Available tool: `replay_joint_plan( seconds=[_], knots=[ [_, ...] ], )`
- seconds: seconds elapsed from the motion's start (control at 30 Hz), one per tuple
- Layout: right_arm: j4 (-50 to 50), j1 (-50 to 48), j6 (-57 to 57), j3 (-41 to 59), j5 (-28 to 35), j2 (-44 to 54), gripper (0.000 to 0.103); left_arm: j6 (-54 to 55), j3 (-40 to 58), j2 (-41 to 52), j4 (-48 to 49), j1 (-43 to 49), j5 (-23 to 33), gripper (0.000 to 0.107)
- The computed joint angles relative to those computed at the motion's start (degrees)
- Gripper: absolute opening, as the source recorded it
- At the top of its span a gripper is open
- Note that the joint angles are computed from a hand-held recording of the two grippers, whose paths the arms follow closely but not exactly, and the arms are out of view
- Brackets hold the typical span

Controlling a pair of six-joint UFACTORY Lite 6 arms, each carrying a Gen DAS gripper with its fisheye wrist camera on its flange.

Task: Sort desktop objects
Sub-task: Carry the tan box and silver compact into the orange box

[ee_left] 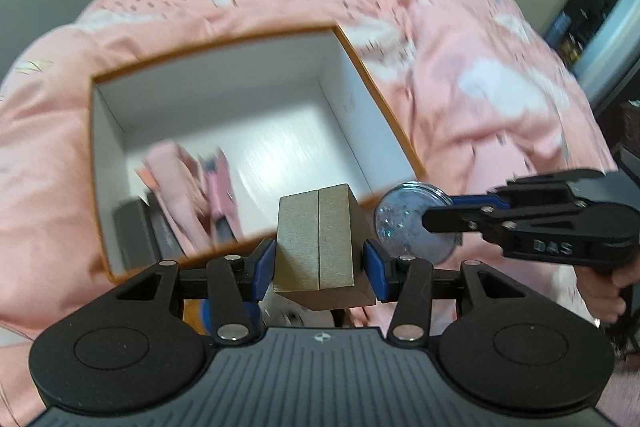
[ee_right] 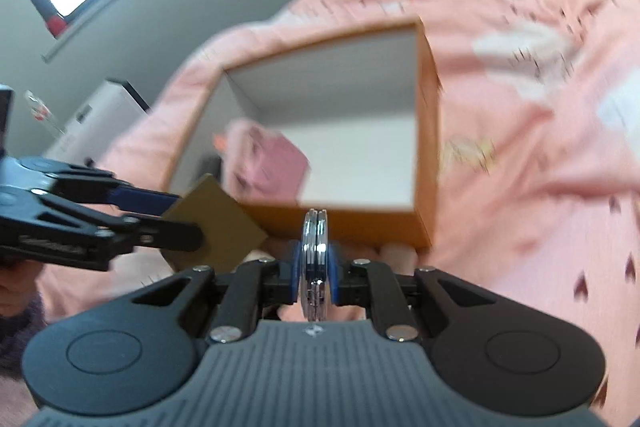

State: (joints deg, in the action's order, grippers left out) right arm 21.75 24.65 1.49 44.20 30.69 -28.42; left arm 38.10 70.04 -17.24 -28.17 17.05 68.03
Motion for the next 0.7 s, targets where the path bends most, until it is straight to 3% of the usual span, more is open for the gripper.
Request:
replay_joint_plan(
  seconds=[0.13,0.3,0.53,0.7],
  knots=[
    [2.3,0.0,-2.4,6.1,-2.9,4.9,0.015,-1.9,3.7,3.5,-1.9,1.8,-2.8,0.055],
    [3.9,0.1,-1.7,15.6,-6.4,19.0,0.015,-5.3,5.2,6.5,-0.9,2.6,-8.8,0.055],
    [-5.5,4.5,12.2,29.3,-8.2,40.5,0.015,-4.8,3.9,9.3,-1.2,4.7,-14.8,0.055],
    [-9.8,6.6,18.5,37.3,-6.1,51.5,0.015,-1.8,5.4,12.3,-4.3,8.3,-13.7,0.055]
  ],
)
